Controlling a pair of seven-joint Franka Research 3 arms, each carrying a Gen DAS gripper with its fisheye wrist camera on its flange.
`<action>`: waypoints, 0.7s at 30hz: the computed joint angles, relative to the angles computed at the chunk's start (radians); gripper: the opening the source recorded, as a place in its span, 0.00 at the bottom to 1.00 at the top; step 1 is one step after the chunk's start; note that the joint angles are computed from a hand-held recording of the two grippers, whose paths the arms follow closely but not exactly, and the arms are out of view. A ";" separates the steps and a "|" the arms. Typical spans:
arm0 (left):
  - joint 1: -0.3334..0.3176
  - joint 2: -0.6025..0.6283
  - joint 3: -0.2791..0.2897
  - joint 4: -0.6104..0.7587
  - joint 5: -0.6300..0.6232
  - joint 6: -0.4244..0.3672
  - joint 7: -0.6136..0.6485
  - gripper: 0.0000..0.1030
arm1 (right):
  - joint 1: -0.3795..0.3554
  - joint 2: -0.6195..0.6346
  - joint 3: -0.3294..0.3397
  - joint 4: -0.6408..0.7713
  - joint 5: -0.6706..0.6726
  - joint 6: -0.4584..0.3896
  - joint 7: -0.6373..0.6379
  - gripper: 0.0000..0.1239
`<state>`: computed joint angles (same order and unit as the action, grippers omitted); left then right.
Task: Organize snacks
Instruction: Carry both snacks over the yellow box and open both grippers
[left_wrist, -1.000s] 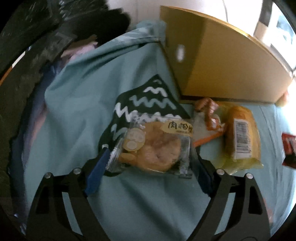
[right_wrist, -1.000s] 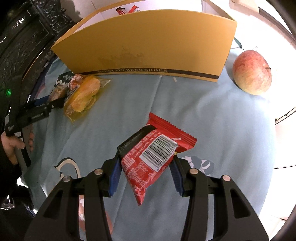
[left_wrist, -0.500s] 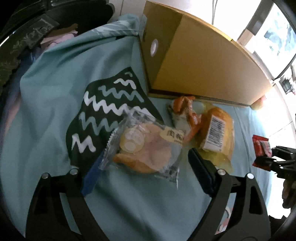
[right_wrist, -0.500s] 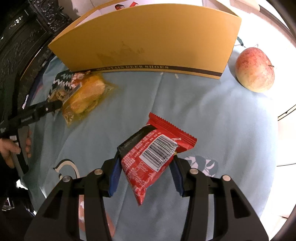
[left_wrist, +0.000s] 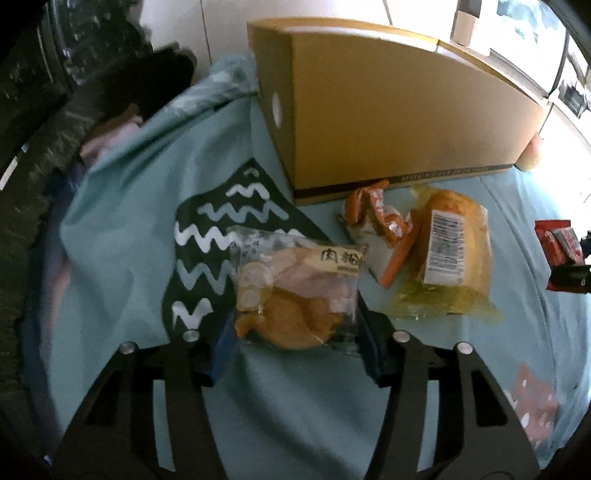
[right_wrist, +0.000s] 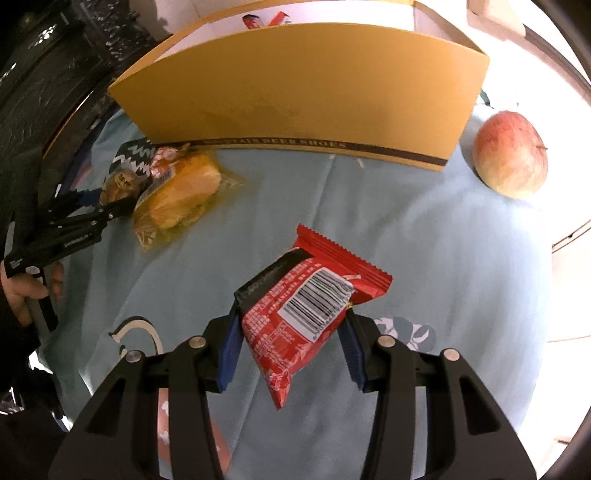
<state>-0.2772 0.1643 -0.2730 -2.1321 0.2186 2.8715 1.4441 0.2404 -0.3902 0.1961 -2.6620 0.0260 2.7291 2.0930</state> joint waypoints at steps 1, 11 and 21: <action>-0.023 -0.015 0.026 -0.017 0.063 0.025 -0.067 0.55 | -0.001 -0.001 -0.001 -0.004 0.002 0.004 0.003 0.38; -0.022 -0.119 0.017 -0.074 0.110 0.109 -0.180 0.55 | -0.013 -0.121 0.004 -0.072 0.027 0.035 0.005 0.38; -0.042 -0.150 -0.018 0.018 -0.109 0.119 -0.012 0.55 | -0.062 -0.235 0.039 0.009 -0.023 0.006 -0.026 0.38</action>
